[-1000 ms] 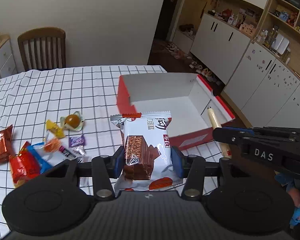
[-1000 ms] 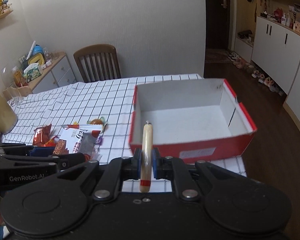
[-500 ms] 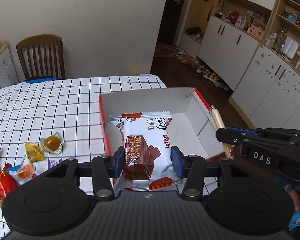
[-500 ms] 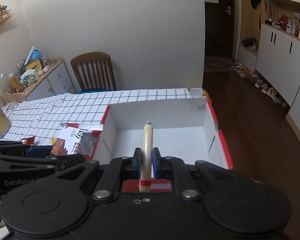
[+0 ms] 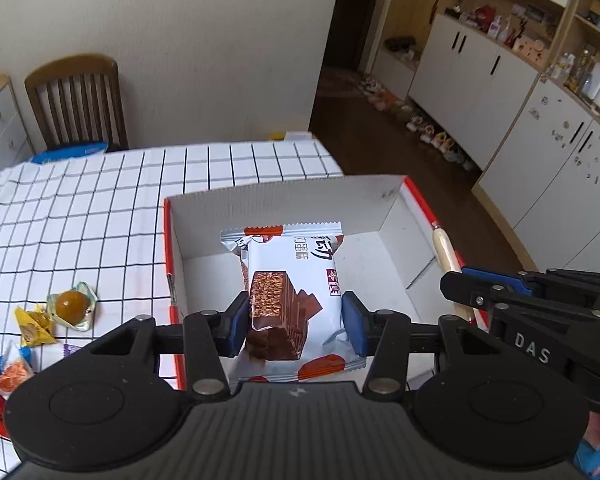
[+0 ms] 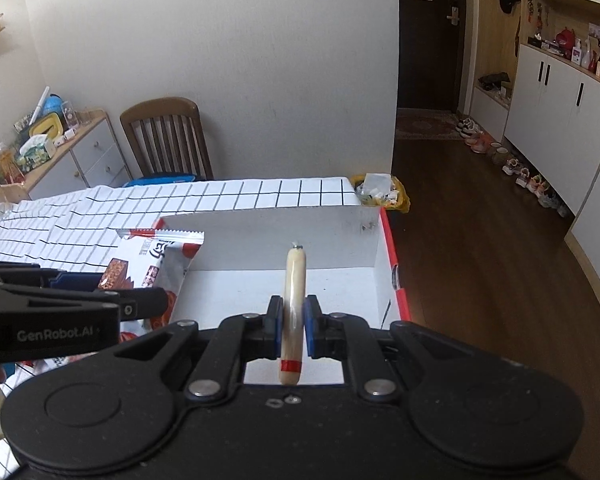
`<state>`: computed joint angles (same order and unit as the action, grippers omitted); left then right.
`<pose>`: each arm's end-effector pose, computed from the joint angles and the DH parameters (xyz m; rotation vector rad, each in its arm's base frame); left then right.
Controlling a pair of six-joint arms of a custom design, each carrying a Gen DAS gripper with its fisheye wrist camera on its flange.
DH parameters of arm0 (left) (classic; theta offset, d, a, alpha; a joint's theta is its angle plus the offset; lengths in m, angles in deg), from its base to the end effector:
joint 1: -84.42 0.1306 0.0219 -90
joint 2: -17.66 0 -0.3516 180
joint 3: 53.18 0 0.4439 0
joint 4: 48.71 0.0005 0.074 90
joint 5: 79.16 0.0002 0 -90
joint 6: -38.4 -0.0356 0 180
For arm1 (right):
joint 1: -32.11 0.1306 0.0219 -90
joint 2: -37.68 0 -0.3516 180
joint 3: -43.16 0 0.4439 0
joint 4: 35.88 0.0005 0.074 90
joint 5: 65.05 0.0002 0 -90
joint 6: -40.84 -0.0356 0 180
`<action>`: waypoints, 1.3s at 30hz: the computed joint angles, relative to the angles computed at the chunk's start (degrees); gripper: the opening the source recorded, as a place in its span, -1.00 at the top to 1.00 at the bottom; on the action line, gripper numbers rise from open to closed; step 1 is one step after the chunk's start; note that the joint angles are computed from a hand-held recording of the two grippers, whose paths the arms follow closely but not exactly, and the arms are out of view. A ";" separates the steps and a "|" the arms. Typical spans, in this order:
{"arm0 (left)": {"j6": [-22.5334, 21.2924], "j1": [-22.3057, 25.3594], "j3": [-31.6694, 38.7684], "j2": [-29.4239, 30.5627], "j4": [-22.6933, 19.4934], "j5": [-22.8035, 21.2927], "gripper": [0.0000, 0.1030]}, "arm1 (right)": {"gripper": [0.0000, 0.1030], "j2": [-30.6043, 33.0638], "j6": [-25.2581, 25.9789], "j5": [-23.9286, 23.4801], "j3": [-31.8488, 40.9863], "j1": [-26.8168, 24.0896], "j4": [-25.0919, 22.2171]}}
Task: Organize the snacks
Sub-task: 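Carry wafer packet and sausage stick into the red box with both grippers, then open both grippers to release the items inside the box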
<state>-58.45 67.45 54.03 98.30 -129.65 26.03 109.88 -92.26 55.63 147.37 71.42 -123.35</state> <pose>0.4033 -0.1334 0.5879 0.6248 2.4399 -0.4055 0.2826 0.2073 0.6144 0.2780 2.3416 -0.0037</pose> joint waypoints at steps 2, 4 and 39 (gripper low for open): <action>0.43 -0.50 -0.06 0.86 0.17 -1.01 0.07 | 0.84 0.07 0.96 -1.87 -0.34 -1.57 0.71; 0.71 -1.06 -0.31 1.48 0.40 -1.93 0.07 | 0.83 0.34 1.88 -2.88 -0.70 -2.47 1.29; -1.90 -3.83 -3.89 3.73 -0.04 -6.42 -0.18 | 0.58 -0.29 5.43 -11.27 -6.38 -8.46 1.47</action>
